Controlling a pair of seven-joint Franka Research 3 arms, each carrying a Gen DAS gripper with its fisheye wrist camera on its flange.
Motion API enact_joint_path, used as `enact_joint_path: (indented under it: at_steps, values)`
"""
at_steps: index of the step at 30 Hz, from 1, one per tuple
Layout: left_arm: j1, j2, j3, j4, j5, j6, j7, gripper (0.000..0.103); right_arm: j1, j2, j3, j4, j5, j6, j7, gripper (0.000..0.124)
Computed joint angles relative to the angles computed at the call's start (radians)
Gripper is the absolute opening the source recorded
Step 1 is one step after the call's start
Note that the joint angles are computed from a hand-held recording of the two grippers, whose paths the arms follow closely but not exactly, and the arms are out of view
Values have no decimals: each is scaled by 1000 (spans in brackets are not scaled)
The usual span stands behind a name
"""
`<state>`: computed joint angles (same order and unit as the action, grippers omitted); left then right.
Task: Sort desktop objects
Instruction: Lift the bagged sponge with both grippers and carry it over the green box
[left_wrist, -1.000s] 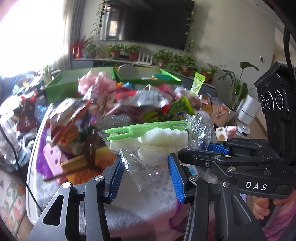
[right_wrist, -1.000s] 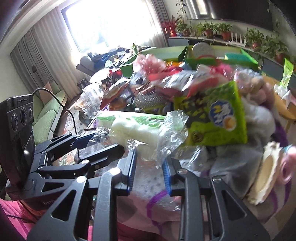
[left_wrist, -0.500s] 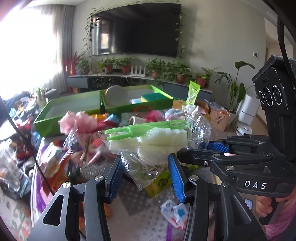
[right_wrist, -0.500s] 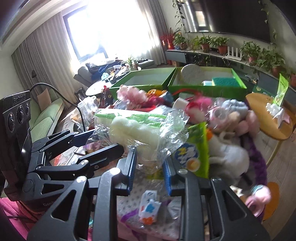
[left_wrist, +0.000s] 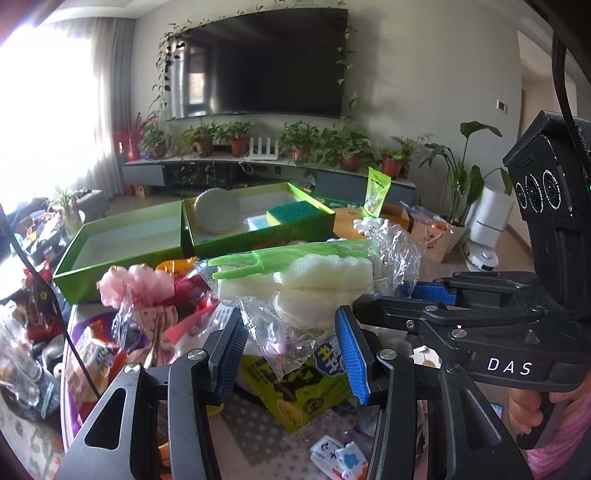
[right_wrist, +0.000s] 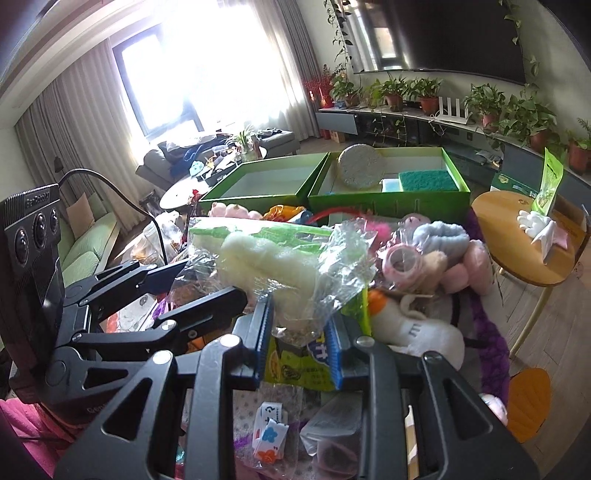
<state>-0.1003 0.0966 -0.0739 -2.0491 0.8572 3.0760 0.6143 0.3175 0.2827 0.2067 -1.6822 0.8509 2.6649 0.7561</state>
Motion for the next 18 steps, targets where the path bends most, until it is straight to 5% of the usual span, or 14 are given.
enact_joint_path:
  at_steps: [18]
  values:
    - [11,36,-2,93,-111,-28,146,49,9,88,-7,172,-103,-33,78,28]
